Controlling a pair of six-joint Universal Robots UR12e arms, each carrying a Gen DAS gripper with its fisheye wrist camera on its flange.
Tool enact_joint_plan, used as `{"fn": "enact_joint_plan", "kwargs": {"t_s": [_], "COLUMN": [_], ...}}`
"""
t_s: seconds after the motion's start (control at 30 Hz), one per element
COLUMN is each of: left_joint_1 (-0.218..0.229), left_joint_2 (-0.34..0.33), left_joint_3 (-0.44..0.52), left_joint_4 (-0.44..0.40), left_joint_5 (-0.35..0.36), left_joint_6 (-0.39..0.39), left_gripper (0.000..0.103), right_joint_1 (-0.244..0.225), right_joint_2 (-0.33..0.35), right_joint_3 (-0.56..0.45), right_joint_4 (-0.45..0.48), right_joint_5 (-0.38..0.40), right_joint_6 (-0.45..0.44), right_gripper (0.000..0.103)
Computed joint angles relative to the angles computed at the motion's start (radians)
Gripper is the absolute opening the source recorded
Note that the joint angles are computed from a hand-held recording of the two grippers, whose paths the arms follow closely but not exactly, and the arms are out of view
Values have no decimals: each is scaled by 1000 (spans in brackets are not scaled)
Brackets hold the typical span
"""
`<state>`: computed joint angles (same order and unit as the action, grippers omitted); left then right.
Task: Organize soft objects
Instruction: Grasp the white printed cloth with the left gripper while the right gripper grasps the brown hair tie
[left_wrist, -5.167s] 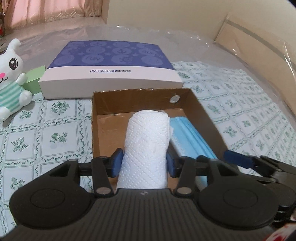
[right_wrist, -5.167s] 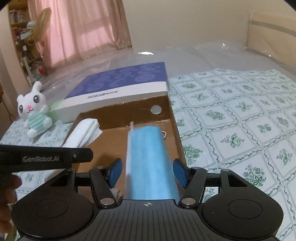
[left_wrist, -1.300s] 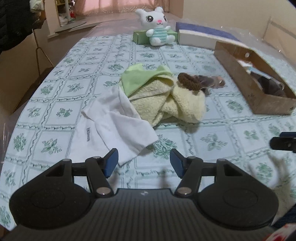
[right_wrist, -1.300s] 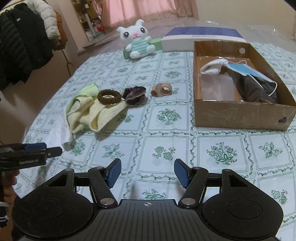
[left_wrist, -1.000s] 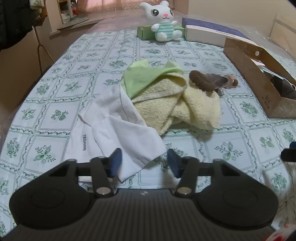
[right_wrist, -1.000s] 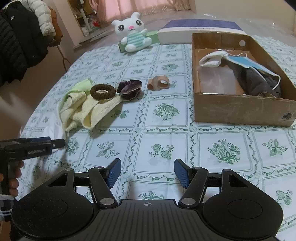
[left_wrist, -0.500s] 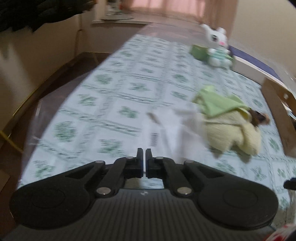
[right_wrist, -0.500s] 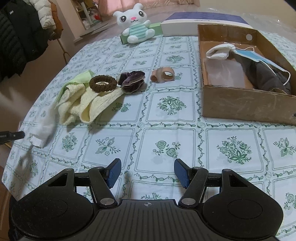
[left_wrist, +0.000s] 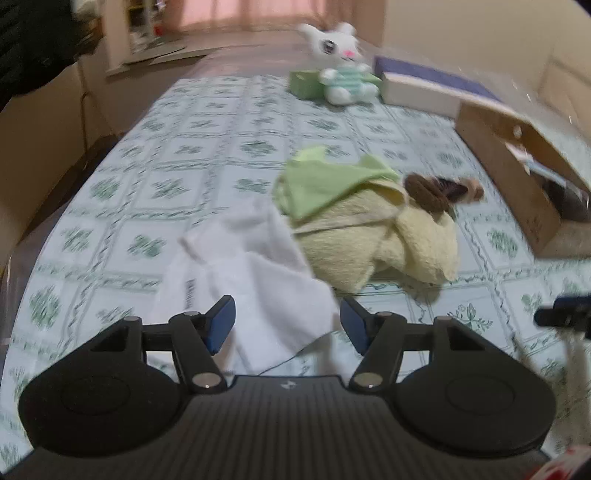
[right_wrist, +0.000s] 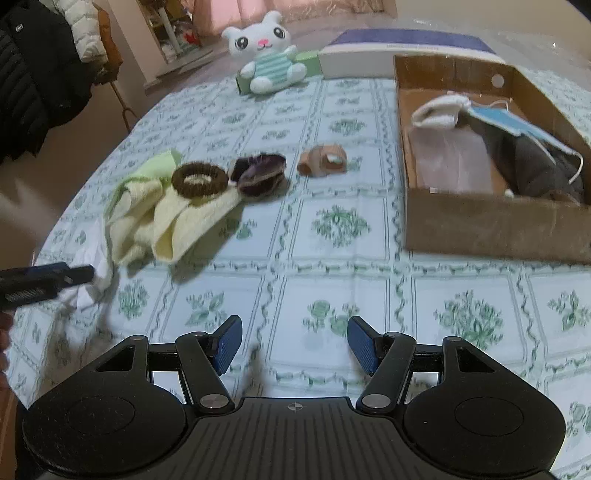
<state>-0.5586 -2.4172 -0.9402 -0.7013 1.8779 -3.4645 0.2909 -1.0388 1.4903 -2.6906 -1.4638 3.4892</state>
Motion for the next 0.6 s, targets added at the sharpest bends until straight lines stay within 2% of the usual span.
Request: {"fn": "enact_joint_plan", "kwargs": {"t_s": [0.07,0.13,0.17,0.2,0.23,0.27,0.3,0.4,0.6], "left_joint_1": [-4,-1,1,6,11,15,18,26,59], "left_joint_2": [-27,-40,-45,-48,-47,-42,-37,-7,58], "left_joint_3": [38,51,57,63,61,52,42,-5,-109], "left_joint_4": [-25,-25,-33,-45,-45,-35,-23,24,102], "left_joint_5": [28,35,33,19,-1,-13,-18,-15,-23], "left_joint_6": [3,5,1,-6,-10,-19,-25,-53,-175], "left_gripper": [59,52,46,29,22,21,16,12,11], "right_joint_1": [0,-1,0,0,1,2,2,5,11], "right_joint_2": [6,15,21,27,34,42,49,75,130], "right_joint_3": [-9,-19,-25,-33,-41,-52,-61,-90,-151], "right_joint_4": [-21,-50,-66,-76,-88,-102,-112,-150,-214], "right_joint_5": [-5,-1,3,8,18,30,40,69,96], "right_joint_6": [2,-5,-10,-16,-24,-35,-43,-64,-113], "right_gripper": [63,63,63,63,63,63,63,63,63]}}
